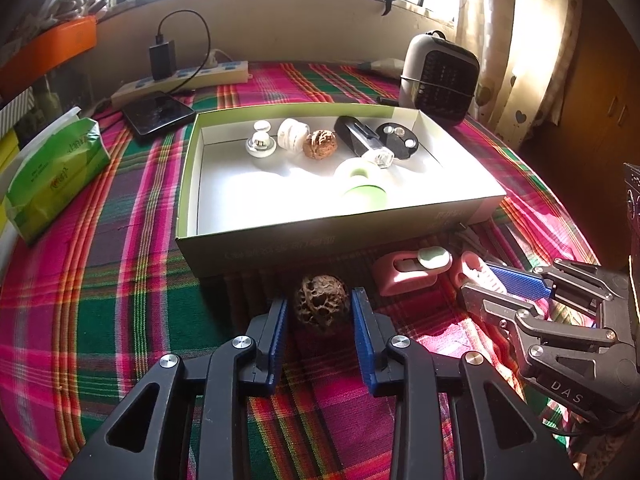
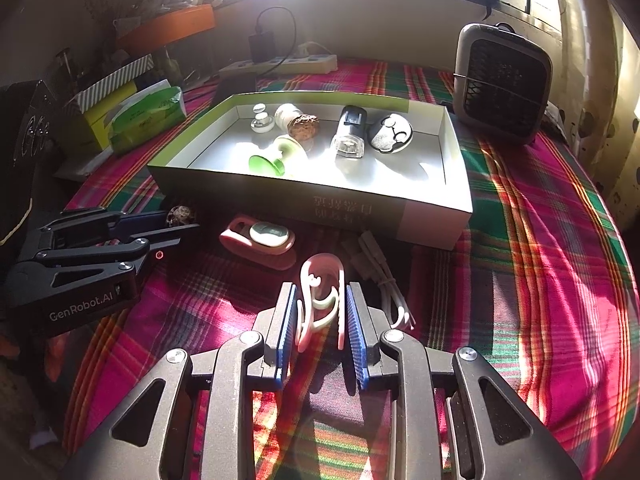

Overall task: Organize objects
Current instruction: 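Grasp the pink hook clip with the right tool while the left tool closes on the walnut, then carry the walnut and pink hook clip over the white box with both tools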

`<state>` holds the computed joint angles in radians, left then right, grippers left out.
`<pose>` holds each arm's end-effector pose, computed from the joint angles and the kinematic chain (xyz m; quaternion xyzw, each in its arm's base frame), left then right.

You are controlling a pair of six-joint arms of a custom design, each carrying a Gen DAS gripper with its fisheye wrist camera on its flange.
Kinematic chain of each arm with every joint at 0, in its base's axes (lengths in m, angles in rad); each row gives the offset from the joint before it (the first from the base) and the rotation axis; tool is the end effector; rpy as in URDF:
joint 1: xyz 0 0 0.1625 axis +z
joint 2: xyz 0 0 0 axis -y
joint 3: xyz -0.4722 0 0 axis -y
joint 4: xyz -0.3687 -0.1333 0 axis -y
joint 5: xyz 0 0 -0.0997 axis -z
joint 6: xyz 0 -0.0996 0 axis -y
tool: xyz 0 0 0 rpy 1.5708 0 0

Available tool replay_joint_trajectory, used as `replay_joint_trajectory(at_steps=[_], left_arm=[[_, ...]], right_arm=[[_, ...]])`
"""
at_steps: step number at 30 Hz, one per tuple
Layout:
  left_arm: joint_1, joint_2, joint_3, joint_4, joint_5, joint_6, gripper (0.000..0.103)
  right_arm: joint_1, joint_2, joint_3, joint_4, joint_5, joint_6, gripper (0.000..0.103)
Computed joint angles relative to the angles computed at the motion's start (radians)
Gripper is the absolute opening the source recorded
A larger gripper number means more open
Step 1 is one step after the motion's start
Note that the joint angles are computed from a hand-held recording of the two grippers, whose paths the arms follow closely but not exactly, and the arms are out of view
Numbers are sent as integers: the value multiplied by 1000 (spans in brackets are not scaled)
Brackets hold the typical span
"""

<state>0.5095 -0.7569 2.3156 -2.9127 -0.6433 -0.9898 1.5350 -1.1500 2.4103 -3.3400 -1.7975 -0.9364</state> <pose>-0.2735 -0.3968 0.0383 0.0801 0.8868 -0.3300 0.3134 0.0951 -0.4436 0.2063 0.3929 -0.8781 0.1700 0.2136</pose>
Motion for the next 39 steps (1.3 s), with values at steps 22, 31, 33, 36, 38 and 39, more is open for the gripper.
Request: replay_joint_trajectory(at_steps=[22,31,33,36,38,39], left_arm=[[-20,-20,10,13,17,-16,28],[-36,-48,1,43,41,-18,28],[-36,-53,-2,51,46,-18,28],[-35,-60,-9,62,54,-14,28],[-33,-63,-15,67,58,-10,28],[-32,-64,-18,67,60,-5,28]], right_arm=[[-2,-17,5,15,21,12,25],[8,-49,-9,61,43,27,25],[11,-55,-12,68,48,30,25],[16,-65,-19,85,56,32,25],[20,-68,-27,95,61,35,25],[22,-69,-32,100,62,38,25]])
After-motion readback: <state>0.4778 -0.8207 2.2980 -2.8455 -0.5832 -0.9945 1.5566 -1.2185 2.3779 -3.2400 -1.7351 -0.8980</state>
